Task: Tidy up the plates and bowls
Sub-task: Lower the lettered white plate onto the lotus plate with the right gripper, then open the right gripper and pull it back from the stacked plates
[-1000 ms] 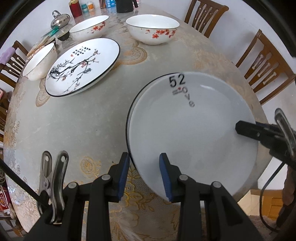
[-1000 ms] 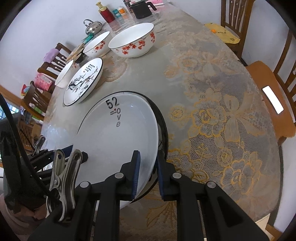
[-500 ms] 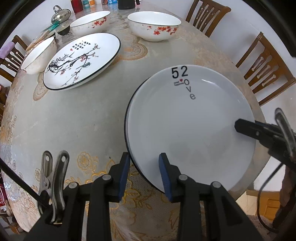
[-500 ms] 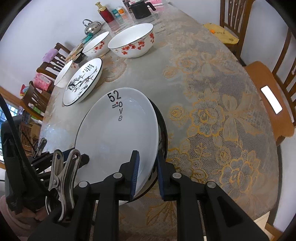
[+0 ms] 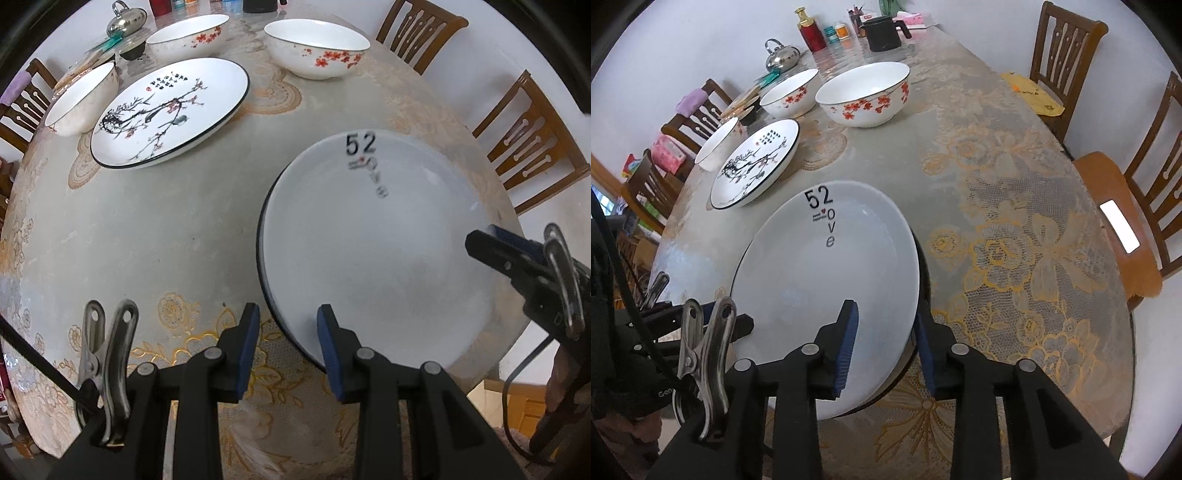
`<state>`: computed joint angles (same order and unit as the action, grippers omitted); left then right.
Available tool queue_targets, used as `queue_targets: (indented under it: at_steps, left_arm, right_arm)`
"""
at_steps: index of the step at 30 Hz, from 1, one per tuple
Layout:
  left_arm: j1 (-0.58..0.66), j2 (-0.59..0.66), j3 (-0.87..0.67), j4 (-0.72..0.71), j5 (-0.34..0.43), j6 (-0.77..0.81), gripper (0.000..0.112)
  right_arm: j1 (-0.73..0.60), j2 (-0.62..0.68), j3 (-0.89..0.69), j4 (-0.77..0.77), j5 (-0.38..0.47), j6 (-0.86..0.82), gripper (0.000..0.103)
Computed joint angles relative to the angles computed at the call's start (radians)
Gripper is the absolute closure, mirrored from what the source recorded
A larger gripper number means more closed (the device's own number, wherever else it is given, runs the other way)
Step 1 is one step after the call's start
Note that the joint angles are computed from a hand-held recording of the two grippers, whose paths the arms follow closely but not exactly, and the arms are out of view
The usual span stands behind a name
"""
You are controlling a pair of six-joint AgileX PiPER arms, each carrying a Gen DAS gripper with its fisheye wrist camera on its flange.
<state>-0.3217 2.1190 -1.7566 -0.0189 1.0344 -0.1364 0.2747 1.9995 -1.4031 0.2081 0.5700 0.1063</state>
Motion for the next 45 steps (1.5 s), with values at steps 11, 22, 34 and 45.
queue_targets:
  at_steps: [11,22,34,45]
  left_arm:
    - [0.002,0.007,-0.021,0.010,0.002,-0.012,0.078]
    - [0.027,-0.005,-0.046,0.038,0.022,-0.072,0.078]
    - [0.115,-0.036,-0.129,0.129,0.068,-0.139,0.078]
    - [0.248,0.085,-0.362,0.081,0.135,-0.063,0.078]
  right_arm:
    - [0.005,-0.005,0.006,-0.094,-0.011,0.011,0.086]
    - [-0.053,0.000,-0.021,0.123,0.025,-0.163,0.077]
    - [-0.028,0.087,-0.240,0.259,0.146,-0.277,0.072]
    - [0.060,0.347,-0.771,0.222,0.416,-0.112,0.066]
